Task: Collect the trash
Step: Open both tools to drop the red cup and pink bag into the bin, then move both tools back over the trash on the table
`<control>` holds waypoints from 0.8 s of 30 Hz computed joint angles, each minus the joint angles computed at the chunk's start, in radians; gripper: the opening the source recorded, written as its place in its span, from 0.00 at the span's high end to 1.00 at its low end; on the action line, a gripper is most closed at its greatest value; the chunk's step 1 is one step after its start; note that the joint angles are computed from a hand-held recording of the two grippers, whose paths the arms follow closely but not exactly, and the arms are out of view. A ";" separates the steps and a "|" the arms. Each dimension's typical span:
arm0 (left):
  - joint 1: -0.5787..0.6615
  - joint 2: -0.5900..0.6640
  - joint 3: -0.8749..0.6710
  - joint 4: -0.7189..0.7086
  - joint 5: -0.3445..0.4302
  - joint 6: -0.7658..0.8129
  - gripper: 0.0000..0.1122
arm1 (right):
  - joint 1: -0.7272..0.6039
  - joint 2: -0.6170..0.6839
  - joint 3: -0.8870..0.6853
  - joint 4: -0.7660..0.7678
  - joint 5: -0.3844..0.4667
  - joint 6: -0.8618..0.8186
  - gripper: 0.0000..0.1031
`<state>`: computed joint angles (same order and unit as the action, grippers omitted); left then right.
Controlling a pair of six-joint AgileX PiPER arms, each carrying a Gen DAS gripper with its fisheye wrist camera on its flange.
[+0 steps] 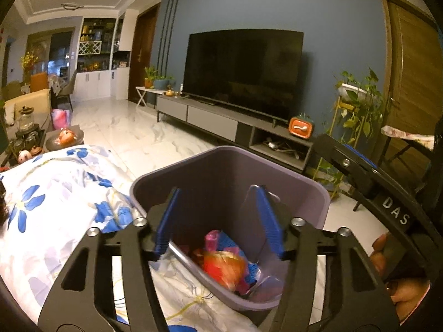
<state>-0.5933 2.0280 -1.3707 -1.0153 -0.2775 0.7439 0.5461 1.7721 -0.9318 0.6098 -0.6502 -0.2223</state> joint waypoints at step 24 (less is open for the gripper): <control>-0.108 -0.457 0.669 -0.429 -0.661 0.019 0.21 | 0.287 -0.066 0.116 0.295 -0.186 -0.247 0.16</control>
<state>-0.7013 1.5712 -0.7019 -1.4444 -0.9388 0.7630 0.8333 1.7057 -0.8153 0.9052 -0.8360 -0.4694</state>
